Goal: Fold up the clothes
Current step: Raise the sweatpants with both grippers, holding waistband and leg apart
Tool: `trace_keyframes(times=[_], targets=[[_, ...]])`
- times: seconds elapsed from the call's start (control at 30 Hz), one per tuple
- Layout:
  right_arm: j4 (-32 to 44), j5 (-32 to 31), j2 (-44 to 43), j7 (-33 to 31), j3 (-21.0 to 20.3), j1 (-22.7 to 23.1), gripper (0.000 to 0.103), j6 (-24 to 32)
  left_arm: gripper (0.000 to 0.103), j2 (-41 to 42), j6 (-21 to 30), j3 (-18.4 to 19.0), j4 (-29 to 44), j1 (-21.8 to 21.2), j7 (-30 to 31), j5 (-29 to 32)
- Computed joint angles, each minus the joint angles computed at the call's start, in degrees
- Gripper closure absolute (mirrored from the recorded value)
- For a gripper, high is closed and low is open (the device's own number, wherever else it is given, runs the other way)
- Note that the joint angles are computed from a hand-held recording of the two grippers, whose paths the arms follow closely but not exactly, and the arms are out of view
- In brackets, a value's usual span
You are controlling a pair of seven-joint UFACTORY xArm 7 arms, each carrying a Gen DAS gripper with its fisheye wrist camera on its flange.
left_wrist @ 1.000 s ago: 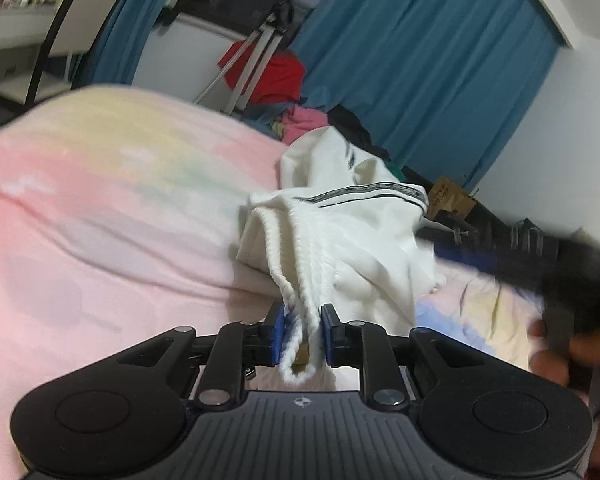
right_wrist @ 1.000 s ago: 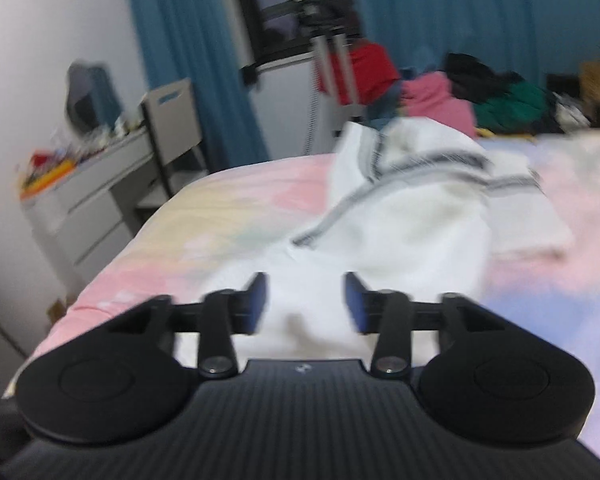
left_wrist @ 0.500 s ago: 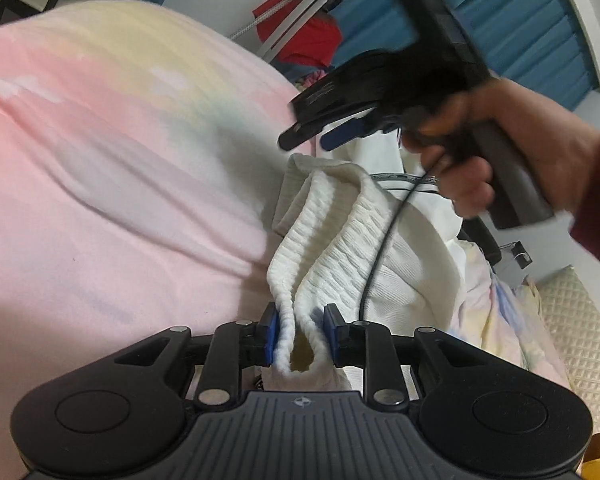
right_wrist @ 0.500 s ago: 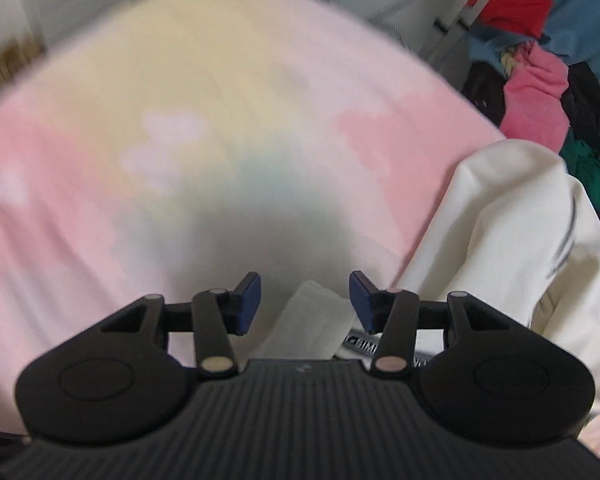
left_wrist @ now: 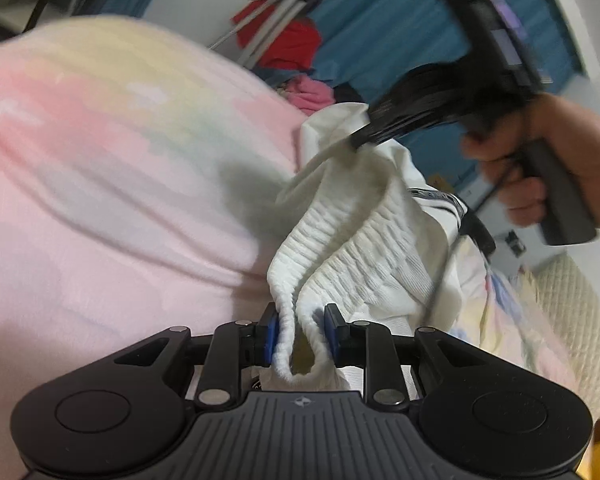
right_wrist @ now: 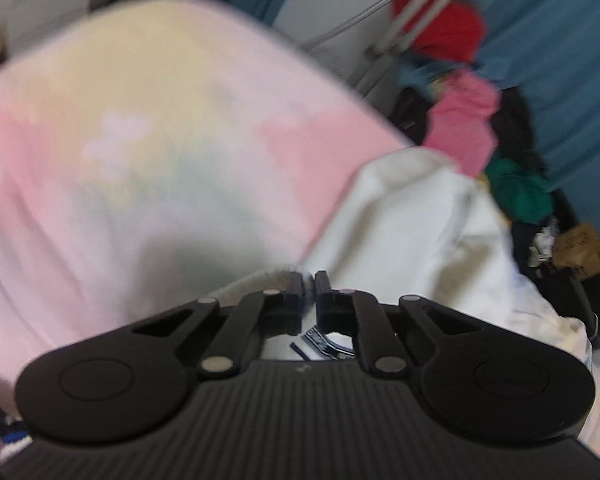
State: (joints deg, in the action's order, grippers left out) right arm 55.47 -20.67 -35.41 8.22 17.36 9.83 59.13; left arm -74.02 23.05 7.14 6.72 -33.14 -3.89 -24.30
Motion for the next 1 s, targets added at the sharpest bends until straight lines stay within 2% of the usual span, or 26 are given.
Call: trace_keyframes(times=[0.1,0.23,0.37,0.47,0.57,0.63,0.67,0.77,0.87,0.93,1.0], targets=[[-5.05,0.67,-12.33,2.39,-2.07,-0.41,0.095,-0.76,0.075,-0.46,-0.24,-1.6,0.16,0.0,0.69,1.39],[-12.25,4.4,-30.01,4.39,-5.44,-2.35,0.095,2.14,0.069,-2.56,-0.3,-3.25,-0.09,-0.74,-0.21,2.07],[-18.79,8.42,-47.72,5.32,-8.51,-5.21,0.095,11.09,0.061,-6.58,1.38,-5.95,-0.62,-1.97,-1.26,3.51],[-22.3,11.21,-58.04,6.37,-11.02,-7.86,0.094,19.02,0.061,-11.07,5.28,-8.91,-1.09,-2.88,-1.68,5.63],[-25.6,14.18,-64.42,8.93,-14.6,-10.55,0.093,22.66,0.059,-15.3,9.69,-11.94,-1.24,-4.12,-2.76,7.46],[-28.47,15.38,-69.38,11.26,-16.69,-12.78,0.092,23.74,0.054,-19.26,13.72,-13.56,-1.34,-4.85,-3.77,8.29],[-30.2,15.72,-72.15,12.24,-17.68,-13.79,0.092,24.26,0.048,-21.13,15.71,-14.4,-1.3,-5.31,-4.22,8.61],[-32.24,16.39,-74.65,13.76,-19.93,-15.58,0.088,24.56,0.045,-25.1,20.83,-16.18,-0.52,-5.61,-5.81,9.03],[-33.08,17.09,-75.7,14.63,-21.7,-16.61,0.069,24.35,0.045,-22.66,19.42,-17.72,-0.29,-6.16,-3.51,10.13],[-33.31,17.32,-76.64,14.4,-22.24,-16.87,0.068,24.31,0.045,-19.54,18.42,-20.95,0.05,-6.02,-2.7,12.15],[-33.71,16.67,-77.6,13.37,-21.09,-17.19,0.068,24.76,0.044,-17.11,18.37,-22.16,0.17,-5.79,-2.36,14.11]])
